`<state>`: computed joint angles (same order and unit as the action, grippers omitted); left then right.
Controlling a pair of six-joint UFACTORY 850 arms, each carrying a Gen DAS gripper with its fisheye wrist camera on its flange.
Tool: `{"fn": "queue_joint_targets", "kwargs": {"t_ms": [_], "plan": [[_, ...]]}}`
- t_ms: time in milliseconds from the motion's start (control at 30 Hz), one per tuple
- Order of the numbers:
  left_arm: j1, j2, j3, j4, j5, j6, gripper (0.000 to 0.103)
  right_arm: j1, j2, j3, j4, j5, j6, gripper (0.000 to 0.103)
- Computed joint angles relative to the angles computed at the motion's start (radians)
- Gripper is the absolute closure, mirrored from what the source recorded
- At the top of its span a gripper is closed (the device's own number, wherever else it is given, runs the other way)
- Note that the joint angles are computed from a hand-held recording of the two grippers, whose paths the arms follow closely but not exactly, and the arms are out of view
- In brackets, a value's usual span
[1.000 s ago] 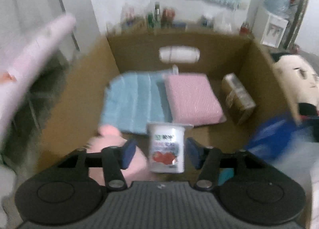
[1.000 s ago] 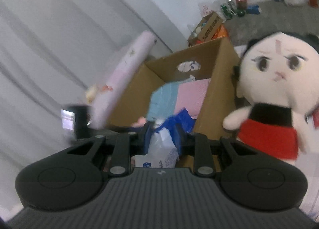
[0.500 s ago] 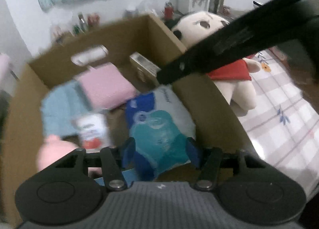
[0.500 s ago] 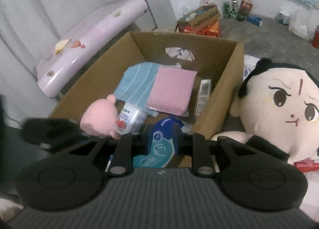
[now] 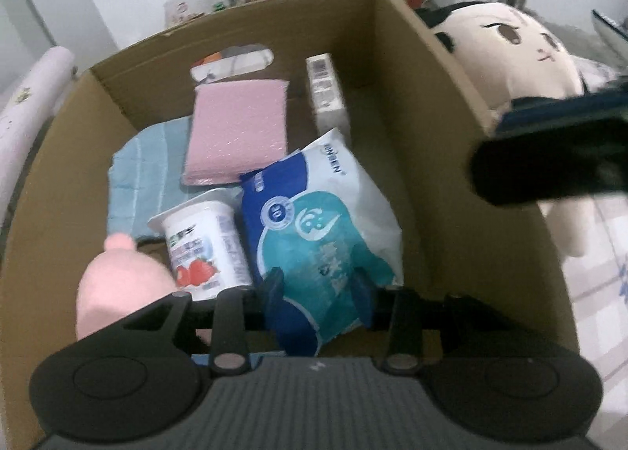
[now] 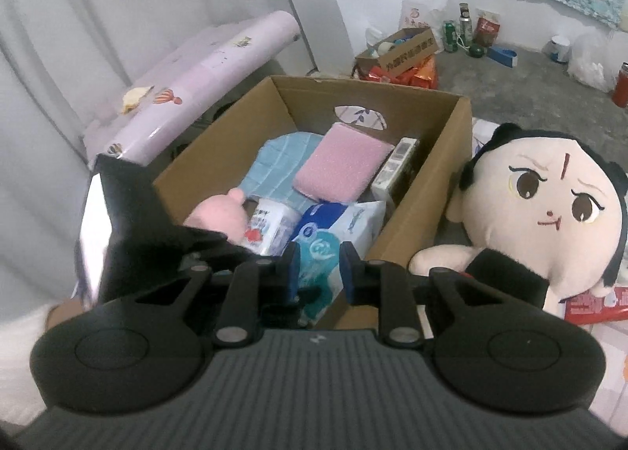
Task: Organize soft objects
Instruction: 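Withdraw both tools from the box back toward the bed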
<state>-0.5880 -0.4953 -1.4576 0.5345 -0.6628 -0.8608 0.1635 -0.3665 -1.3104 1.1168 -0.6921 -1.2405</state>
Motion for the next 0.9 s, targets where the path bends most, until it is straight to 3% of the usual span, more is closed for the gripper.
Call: {"fn": "queue_joint_targets", "kwargs": {"t_ms": [100,167,333,467,533,600,700,800,900], "plan": [[-0.013,-0.015,-0.027,0.023,-0.078,-0.016,0.055,-0.024,0.032,0.03,0.03,-0.023,-0.033,0.081],[-0.019,-0.015,-0.035,0.041,-0.127,-0.033,0.057,-0.057,0.061,0.057,0.079,-0.046,-0.073,0.08],[-0.05,0.091,0.073,0.158,-0.096,-0.182,0.058,-0.203,0.14,0.155,0.244,-0.109,-0.195,0.074],[-0.123,0.179,0.122,0.337,-0.132,-0.338,0.059,-0.338,0.197,0.254,0.427,-0.003,-0.37,0.071],[-0.165,0.205,0.122,0.414,-0.122,-0.372,0.055,-0.398,0.179,0.264,0.46,0.001,-0.383,0.071],[-0.193,0.197,0.082,0.399,-0.068,-0.318,0.052,-0.457,0.137,0.256,0.457,-0.017,-0.335,0.07],[-0.218,0.105,-0.04,0.29,0.025,-0.144,0.05,-0.504,0.071,0.238,0.454,-0.024,-0.274,0.069],[-0.241,-0.061,-0.221,0.203,0.043,0.064,0.05,-0.516,0.023,0.217,0.44,0.012,-0.226,0.069],[-0.24,-0.253,-0.445,0.089,0.048,0.289,0.05,-0.524,0.042,0.247,0.556,0.068,-0.348,0.068]]}}
